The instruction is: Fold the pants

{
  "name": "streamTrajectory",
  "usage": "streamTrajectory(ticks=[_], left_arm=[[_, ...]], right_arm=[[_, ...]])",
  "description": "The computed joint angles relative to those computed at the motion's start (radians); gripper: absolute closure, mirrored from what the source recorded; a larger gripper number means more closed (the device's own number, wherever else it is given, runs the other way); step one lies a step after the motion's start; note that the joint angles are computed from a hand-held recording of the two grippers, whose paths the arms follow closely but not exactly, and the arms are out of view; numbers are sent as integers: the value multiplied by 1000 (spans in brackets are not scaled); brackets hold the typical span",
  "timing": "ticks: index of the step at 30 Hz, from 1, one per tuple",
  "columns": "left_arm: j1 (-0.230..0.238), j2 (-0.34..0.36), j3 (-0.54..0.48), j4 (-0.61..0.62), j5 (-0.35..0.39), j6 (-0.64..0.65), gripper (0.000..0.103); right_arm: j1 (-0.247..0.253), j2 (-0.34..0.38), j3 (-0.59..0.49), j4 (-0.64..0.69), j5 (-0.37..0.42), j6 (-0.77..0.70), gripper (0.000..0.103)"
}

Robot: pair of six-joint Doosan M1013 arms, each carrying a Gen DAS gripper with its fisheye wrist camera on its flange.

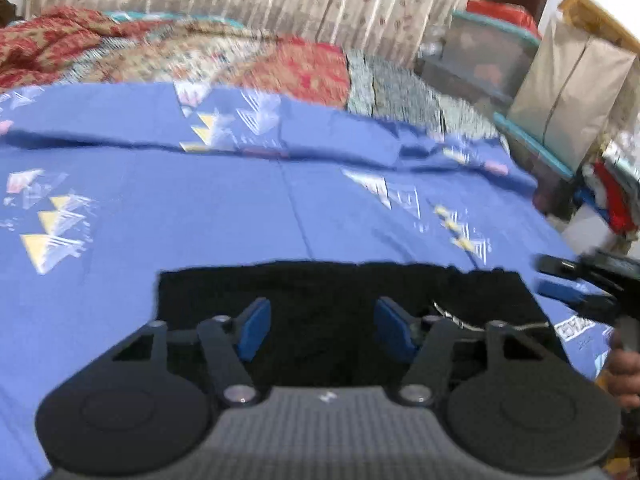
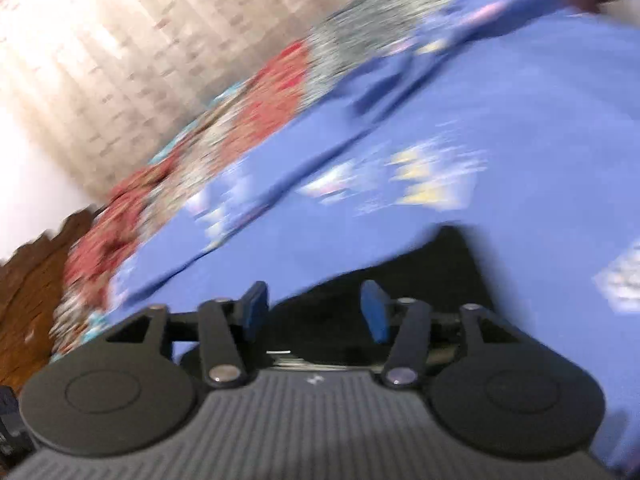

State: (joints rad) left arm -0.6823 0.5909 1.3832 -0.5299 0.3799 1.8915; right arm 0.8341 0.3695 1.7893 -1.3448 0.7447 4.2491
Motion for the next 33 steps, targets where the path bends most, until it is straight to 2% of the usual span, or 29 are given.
streamTrajectory(ticks=[2,4,5,7,9,10,11,12,13,14,15,16,17,18,21,23,25,26,27,28,29,33], left_arm=[[-13,37,-47,61,74,-58,61],[-26,74,-88,151,155,-131,68],[-36,90,-105,234,188,-191,68],[-68,86,-90,431,158,-272,66],[-85,80,-110,514,209,-291,66],[-87,71,-118,515,230,-269,66],[-86,60,-120,509,232,-262,64],[-86,44,-114,507,211,-271,59],[-86,26,-104,502,174,-278,49],[-88,11,-101,487,141,-271,44],[-91,3,-107,460,129,-244,35],[-96,3,-126,422,140,-200,24],[-103,7,-148,389,157,-158,20],[-112,20,-181,364,184,-122,16],[-149,83,-307,360,333,-68,12],[-172,139,-400,390,438,-80,11],[-185,193,-485,376,556,-81,12],[-189,221,-528,375,604,-82,21],[-194,241,-555,395,632,-87,35],[-199,256,-575,417,659,-95,76],[-194,276,-605,410,705,-100,87],[-131,254,-580,281,673,-156,92]], right_arm=[[30,-11,37,53,55,46,38],[50,-16,70,90,62,108,37],[56,-13,73,106,62,126,33],[65,-6,88,110,52,187,30],[63,-5,101,69,4,232,31],[61,-12,106,49,-19,229,36],[58,-16,108,30,-53,206,53],[54,-4,84,54,-78,131,65],[55,11,50,113,-61,24,82],[62,22,20,150,-32,-76,83],[69,31,-3,160,-6,-143,84],[77,39,-25,160,20,-208,84],[87,53,-60,166,55,-304,84],[94,70,-96,181,89,-395,84],[119,121,-192,234,204,-662,84],[125,139,-222,243,239,-760,84],[135,138,-216,230,239,-797,84],[140,141,-222,229,245,-819,84],[141,141,-225,222,247,-832,84],[145,141,-227,205,243,-837,84],[151,135,-219,176,231,-833,85],[160,116,-194,125,191,-812,86]])
